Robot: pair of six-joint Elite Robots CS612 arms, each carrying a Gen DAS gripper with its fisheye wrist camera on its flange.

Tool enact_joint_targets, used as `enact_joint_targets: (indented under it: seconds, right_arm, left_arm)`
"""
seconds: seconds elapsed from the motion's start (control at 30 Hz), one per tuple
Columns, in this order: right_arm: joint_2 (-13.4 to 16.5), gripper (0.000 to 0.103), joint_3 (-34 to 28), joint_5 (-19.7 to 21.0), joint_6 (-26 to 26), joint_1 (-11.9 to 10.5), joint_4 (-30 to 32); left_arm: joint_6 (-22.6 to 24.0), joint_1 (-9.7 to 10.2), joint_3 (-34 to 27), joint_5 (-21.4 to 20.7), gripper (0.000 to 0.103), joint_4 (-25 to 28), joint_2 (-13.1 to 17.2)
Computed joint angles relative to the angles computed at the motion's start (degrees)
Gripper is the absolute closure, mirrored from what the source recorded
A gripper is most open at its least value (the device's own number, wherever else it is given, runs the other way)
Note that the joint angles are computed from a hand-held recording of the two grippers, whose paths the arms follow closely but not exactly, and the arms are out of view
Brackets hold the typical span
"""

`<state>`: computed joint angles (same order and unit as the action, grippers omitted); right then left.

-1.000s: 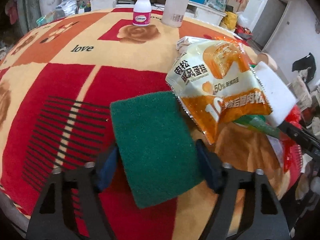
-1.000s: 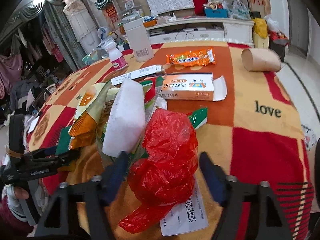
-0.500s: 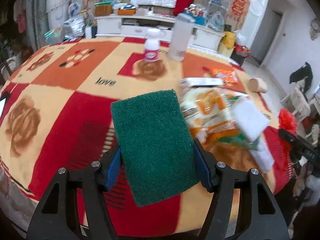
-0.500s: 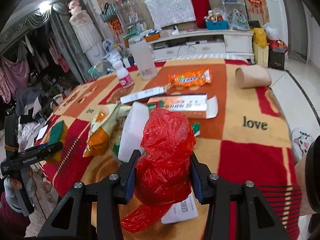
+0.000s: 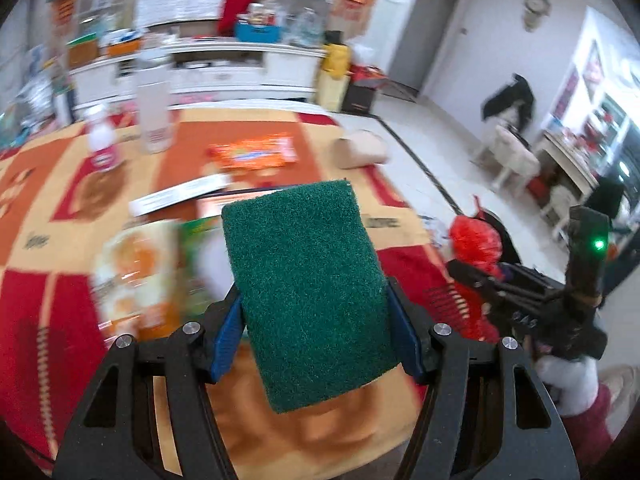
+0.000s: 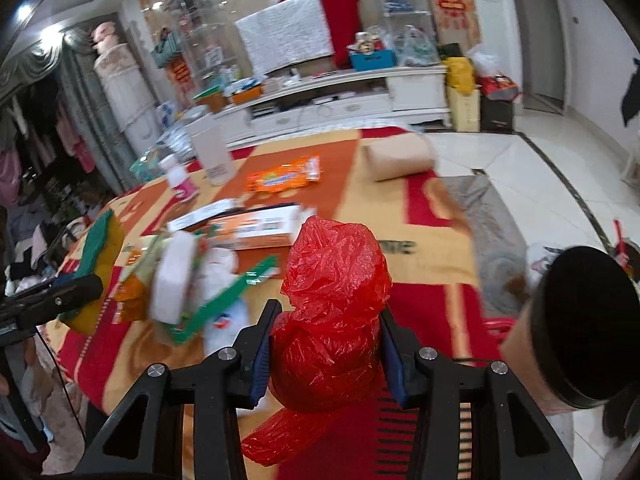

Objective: Collect trash
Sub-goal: 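Carry the pad and red bag to the black bin and release both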

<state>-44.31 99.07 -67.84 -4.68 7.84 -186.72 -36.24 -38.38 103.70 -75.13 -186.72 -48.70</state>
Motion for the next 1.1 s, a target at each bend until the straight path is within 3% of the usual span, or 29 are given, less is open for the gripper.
enact_joint_targets:
  seconds: [0.43, 0.6, 0.83, 0.97, 1.1]
  right_arm:
    - [-0.45, 0.059, 1.77, -7.81, 5.71, -7.58, -1.63]
    - [0.04, 0.059, 1.05, -8.34, 7.84, -9.84, -0.94]
    - [0.91, 0.059, -0.24, -8.92, 9.64, -11.40, -0.38]
    - [1.69, 0.050, -1.17, -10.00, 12.24, -12.03, -0.78]
    - [2.25, 0.050, -1.76, -9.70, 13.39, -12.69, -0.89]
  left_arm:
    - [7.37, -2.26, -18.34, -8.40, 0.039, 11.11, 8.43]
    - [7.72, -2.64, -24.13, -10.56, 0.039, 13.82, 11.41]
    - [7.78, -2.92, -32.37, -14.17, 0.037, 16.53, 16.14]
    - [7.66, -3.23, -35.92, -14.43, 0.036, 16.14, 18.64]
    - [6.76, -2.65, -40.18, -18.14, 0.034, 15.69, 21.61]
